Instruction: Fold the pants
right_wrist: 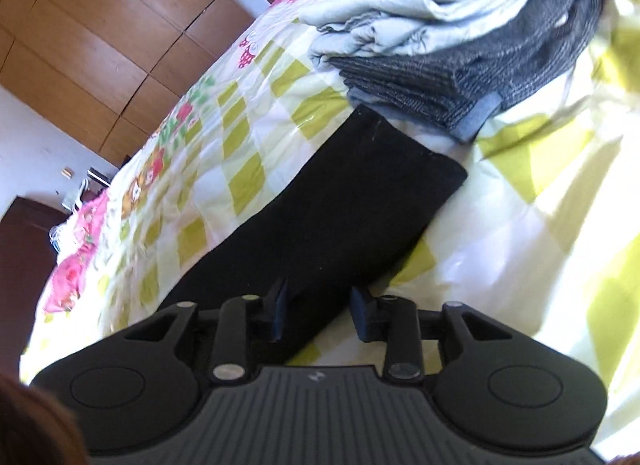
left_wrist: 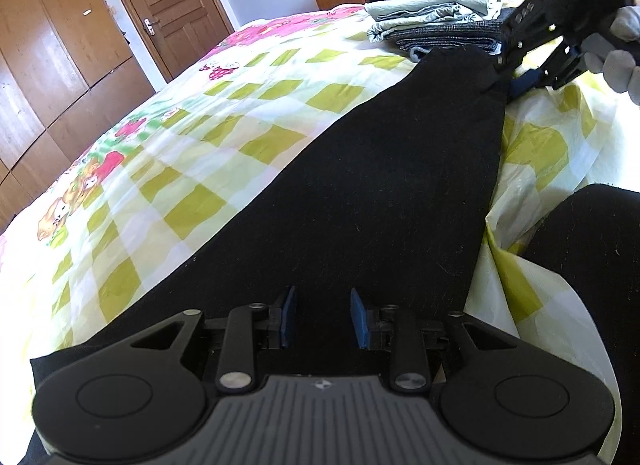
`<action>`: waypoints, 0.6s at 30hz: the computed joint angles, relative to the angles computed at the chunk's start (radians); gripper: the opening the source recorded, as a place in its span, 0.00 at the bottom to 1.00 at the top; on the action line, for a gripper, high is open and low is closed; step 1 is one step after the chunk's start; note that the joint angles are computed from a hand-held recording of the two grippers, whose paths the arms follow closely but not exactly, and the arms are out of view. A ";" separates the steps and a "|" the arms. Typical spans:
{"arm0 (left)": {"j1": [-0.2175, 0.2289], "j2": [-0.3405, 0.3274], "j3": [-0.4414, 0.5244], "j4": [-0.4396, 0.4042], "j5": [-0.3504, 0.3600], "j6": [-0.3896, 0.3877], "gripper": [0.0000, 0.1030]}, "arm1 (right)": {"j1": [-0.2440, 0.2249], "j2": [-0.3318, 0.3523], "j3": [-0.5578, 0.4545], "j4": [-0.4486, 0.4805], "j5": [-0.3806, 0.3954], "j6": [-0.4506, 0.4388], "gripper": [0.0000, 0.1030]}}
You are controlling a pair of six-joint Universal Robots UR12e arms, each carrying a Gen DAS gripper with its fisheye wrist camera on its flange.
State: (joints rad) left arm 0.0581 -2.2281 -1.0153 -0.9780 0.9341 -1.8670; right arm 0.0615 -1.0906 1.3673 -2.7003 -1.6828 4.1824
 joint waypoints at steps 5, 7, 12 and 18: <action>0.003 0.002 -0.003 0.006 -0.020 -0.002 0.43 | 0.002 -0.009 0.001 0.060 -0.022 0.047 0.28; 0.000 -0.003 -0.002 0.012 -0.033 -0.014 0.43 | 0.004 -0.014 0.015 0.040 -0.054 0.048 0.29; -0.005 -0.018 0.020 0.000 -0.042 -0.034 0.44 | 0.000 0.028 0.003 -0.053 -0.081 0.076 0.36; -0.021 -0.096 0.133 0.055 0.041 -0.095 0.46 | 0.004 0.041 0.007 -0.170 -0.126 0.048 0.11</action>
State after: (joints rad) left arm 0.0374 -2.3236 -0.8819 -0.9231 0.9753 -1.9621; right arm 0.0657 -1.0495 1.3740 -2.8708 -1.8083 4.2303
